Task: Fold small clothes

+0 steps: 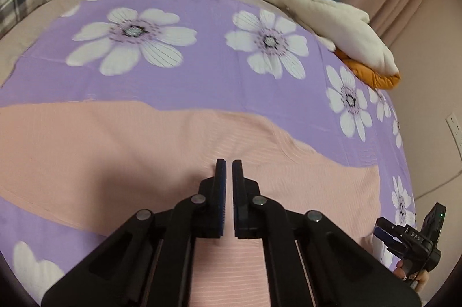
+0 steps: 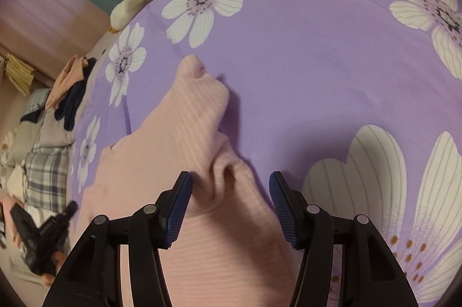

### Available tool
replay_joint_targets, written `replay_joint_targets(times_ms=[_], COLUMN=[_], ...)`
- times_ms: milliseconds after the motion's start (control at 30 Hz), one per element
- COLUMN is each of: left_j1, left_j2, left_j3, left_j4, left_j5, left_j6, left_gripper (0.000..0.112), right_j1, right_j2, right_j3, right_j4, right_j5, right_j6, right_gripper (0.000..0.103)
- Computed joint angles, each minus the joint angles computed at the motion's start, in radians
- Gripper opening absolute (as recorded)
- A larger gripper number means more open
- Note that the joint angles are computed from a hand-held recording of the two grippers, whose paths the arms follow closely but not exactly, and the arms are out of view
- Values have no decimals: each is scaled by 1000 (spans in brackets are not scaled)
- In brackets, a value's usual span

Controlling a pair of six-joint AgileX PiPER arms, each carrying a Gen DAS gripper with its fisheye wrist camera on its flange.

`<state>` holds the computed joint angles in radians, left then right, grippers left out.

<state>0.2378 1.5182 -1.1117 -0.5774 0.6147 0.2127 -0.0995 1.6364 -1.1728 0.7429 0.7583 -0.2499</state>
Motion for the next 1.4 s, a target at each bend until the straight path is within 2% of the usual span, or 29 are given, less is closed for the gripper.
replay_joint_targets(times_ms=[33,100,167,200,233,267,333,367,533,600,633,733,867,933,1033,1167,1200,1300,1333,1367,1400], left_j1=[19,58,52,34,18,13,5,6,-31,-55,-67,-61,-34,-10,37,23,27,45,42,35,32], left_j2=[2,29,45,46,50,52,68,79,180,187,190,185,95,63,53,61,70,88,92,98,103], left_j3=[1,-9,-4,-1,0,2,-1,-2,-56,-41,-41,-39,-11,-23,-25,-16,-17,-10,-11,-12,-14], left_j4=[-29,-122,-132,-94,-70,-67,-75,-103,-125,-130,-107,-119,-128,-98,-152,-27,-26,-33,-21,-6,5], left_j5=[12,85,110,105,100,103,115,125,184,136,120,114,75,76,100,54,55,63,60,58,62], left_j6=[25,119,137,110,95,96,96,112,105,110,90,74,80,53,121,18,18,29,23,11,-2], left_gripper=[1,1,2,5,14,32,53,54,49,28,9,5,4,4,4,4,4,5,5,5,5], right_j1=[7,11,11,10,11,9,4,4,-7,-5,-4,-4,1,5,17,43,50,71,81,92,103], right_j2=[4,10,10,9,5,2,-4,-8,-3,-3,-1,9,4,3,8,35,44,74,83,87,89], right_j3=[-5,-8,-5,-3,0,4,6,8,15,19,20,16,12,9,4,-16,-23,-50,-58,-61,-63], right_j4=[-6,-5,-9,-9,-8,-5,-7,-10,2,1,4,7,-1,-4,-6,-19,-18,-35,-61,-90,-118], right_j5=[-4,-6,-10,-11,-12,-11,-7,-8,-10,-13,-12,-8,-13,-17,-25,-29,-29,-19,-24,-32,-45], right_j6=[6,2,14,15,14,9,4,6,-6,-5,-10,-14,-10,-10,-8,5,2,3,25,45,65], right_gripper=[58,58,58,58,58,58,58,58,58,58,58,58,58,58,58,57,56,41,33,19,12])
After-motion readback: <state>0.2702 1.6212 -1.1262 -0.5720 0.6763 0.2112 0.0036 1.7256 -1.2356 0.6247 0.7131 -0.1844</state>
